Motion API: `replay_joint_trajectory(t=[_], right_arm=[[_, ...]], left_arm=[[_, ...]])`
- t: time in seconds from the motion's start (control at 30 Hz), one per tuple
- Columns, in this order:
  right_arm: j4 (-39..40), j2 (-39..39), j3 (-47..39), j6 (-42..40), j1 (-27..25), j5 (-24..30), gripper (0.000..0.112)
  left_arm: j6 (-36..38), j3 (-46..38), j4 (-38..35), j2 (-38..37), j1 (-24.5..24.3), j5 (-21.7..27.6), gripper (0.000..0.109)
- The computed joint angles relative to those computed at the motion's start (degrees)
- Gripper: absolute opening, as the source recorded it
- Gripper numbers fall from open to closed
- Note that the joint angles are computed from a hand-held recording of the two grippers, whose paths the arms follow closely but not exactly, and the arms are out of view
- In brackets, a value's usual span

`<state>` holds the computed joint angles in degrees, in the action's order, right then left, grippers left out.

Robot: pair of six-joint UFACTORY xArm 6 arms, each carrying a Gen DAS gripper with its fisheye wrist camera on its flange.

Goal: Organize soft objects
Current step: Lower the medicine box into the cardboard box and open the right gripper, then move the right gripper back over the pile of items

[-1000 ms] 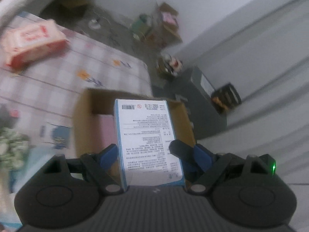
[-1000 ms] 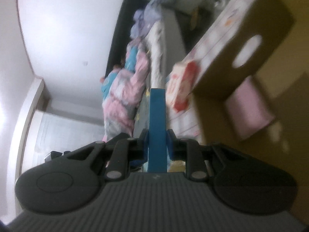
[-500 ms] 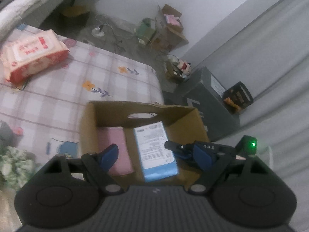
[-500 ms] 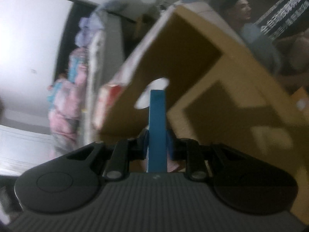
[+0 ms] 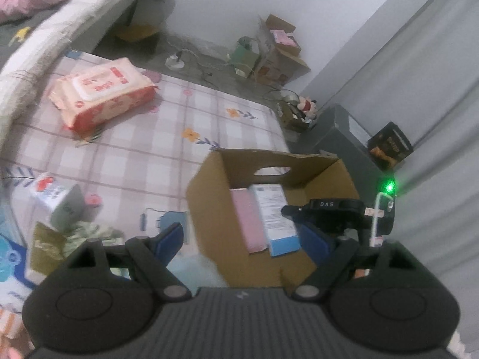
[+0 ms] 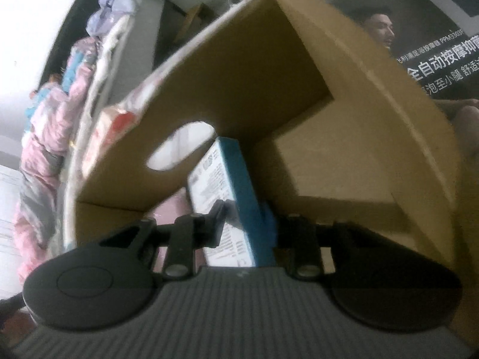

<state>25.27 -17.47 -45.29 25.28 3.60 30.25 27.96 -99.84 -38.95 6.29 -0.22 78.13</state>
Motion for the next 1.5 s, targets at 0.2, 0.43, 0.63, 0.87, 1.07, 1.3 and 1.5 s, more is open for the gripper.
replay_joint_trajectory(t=[0.2, 0.43, 0.63, 0.87, 1.07, 1.3, 1.5], right_arm=[[-10.6, 2.2, -2.8, 6.0, 2.7, 1.1, 0.03], [-26.1, -2.1, -5.0, 17.8, 6.3, 3.7, 0.055], [-32.6, -7.1, -7.1, 23.1, 11.0, 3.7, 0.062], [-30.4, -5.5, -14.0, 21.3, 17.8, 3.7, 0.063], [-21.8, 4.2, -24.5, 16.2, 25.2, 2.1, 0.063], [-7.6, 16.1, -33.8, 9.8, 32.3, -0.8, 0.064], [-5.1, 21.9, -37.6, 10.9, 35.1, -1.8, 0.064]], left_arm=[[3.7, 1.8, 0.2, -2.4, 4.1, -1.5, 0.087], [8.5, 1.3, -2.0, -3.9, 12.9, -4.3, 0.09], [10.1, 1.8, -2.9, -4.2, 19.6, -6.9, 0.09], [13.5, 6.9, -1.9, -6.2, 23.7, -12.5, 0.09], [16.2, 10.3, -2.7, -7.0, 26.8, -11.7, 0.09], [19.9, 14.1, -4.6, -7.8, 29.2, -10.1, 0.083], [22.8, 17.1, -6.6, -8.8, 31.3, -8.4, 0.076]])
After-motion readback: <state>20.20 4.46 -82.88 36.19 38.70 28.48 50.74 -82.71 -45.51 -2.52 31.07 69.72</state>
